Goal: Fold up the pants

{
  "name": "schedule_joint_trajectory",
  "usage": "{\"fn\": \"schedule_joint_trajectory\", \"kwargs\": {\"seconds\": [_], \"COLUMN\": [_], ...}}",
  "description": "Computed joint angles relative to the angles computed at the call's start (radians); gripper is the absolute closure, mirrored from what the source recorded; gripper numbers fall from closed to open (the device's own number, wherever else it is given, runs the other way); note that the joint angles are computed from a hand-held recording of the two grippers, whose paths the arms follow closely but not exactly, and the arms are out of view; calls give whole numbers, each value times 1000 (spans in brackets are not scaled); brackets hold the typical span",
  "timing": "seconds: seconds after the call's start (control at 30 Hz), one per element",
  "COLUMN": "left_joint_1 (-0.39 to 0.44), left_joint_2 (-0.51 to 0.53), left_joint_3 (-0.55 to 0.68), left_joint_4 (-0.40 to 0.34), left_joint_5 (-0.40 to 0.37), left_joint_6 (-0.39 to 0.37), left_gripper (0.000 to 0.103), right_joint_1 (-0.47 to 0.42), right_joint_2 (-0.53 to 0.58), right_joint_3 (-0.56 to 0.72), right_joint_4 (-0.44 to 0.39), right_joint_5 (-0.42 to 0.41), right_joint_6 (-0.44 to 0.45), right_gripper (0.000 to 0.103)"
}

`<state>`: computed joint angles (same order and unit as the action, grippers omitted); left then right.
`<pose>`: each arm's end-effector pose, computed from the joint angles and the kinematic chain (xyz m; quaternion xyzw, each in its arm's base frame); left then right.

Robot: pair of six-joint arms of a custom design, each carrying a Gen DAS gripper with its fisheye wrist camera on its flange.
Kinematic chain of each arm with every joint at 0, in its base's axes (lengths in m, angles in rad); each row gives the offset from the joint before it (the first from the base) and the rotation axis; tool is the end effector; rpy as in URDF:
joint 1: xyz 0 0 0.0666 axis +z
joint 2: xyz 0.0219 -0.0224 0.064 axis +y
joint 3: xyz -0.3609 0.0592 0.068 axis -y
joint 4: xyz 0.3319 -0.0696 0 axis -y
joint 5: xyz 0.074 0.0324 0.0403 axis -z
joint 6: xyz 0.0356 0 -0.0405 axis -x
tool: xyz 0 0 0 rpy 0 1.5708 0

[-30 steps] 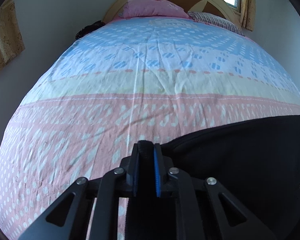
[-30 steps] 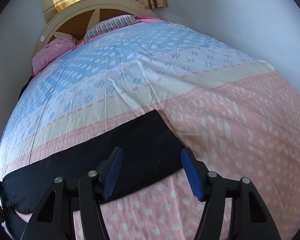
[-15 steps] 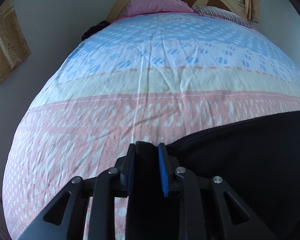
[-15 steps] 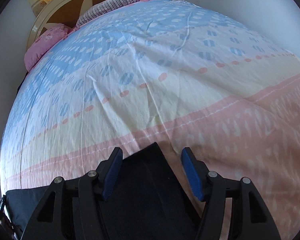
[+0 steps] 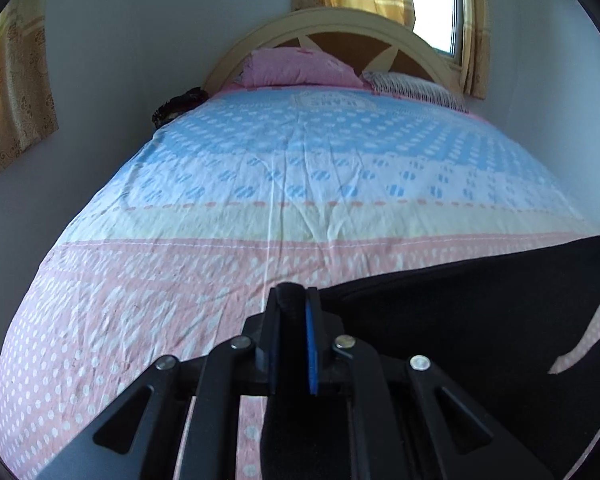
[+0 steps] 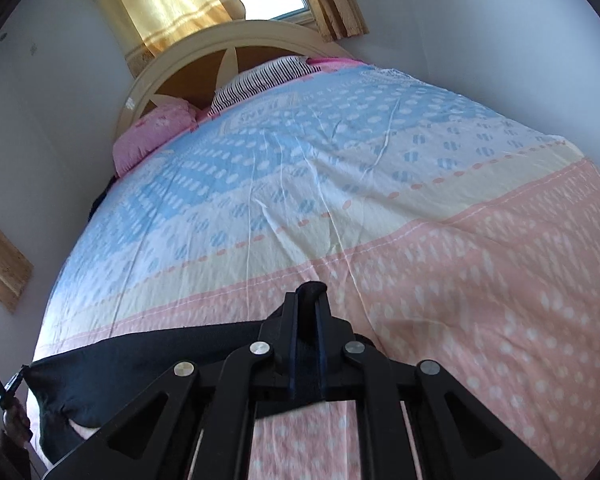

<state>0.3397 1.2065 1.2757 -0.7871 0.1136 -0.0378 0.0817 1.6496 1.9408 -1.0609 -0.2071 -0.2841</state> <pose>0.3505 0.1192 0.4429 -0.1135 0.9022 0.0267 0.4153 0.5118 0.0488 0.5044 0.0524 0.9153 0.1641 0.3641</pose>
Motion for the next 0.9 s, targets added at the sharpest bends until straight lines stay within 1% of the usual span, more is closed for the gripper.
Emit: {"fn": "schedule_joint_trajectory", "kwargs": {"seconds": [0.13, 0.27, 0.33, 0.43, 0.5, 0.57, 0.63, 0.67, 0.73, 0.77, 0.8, 0.87, 0.9], "left_joint_1": [59, 98, 117, 151, 157, 140, 133, 137, 157, 159, 157, 155, 154], "left_joint_2": [-110, -207, -246, -304, -330, -350, -365, -373, -389, -391, -394, -406, -413], "left_joint_3": [-74, -147, -180, -238, -276, -319, -357, -374, -393, -394, -394, -397, -399], "left_joint_4": [-1, -17, -31, -51, -67, -69, -62, -51, -33, -33, -31, -30, -30], "left_joint_5": [116, 181, 212, 267, 272, 240, 218, 216, 243, 245, 243, 237, 232], "left_joint_6": [1, -31, -53, -85, -115, -147, -158, -160, -153, -151, -150, -155, -158], "left_gripper": [92, 92, 92, 92, 92, 92, 91, 91, 91, 91, 91, 91, 91], "right_joint_1": [-20, -42, -58, -92, -112, -107, -109, -98, -88, -65, -40, 41, 83], "right_joint_2": [-182, -358, -420, -487, -515, -529, -537, -541, -562, -572, -586, -617, -622], "right_joint_3": [-189, -374, -438, -518, -566, -599, -621, -622, -625, -614, -605, -580, -563], "right_joint_4": [79, 128, 123, 85, 55, 25, -1, -12, -15, -21, -24, -17, -18], "right_joint_5": [-32, -63, -75, -84, -91, -56, -41, -10, 20, 68, 108, 184, 206], "right_joint_6": [-11, -26, -26, -7, 11, 45, 69, 73, 64, 62, 73, 89, 101], "right_gripper": [96, 96, 96, 96, 96, 96, 95, 94, 83, 67, 59, 59, 59]}}
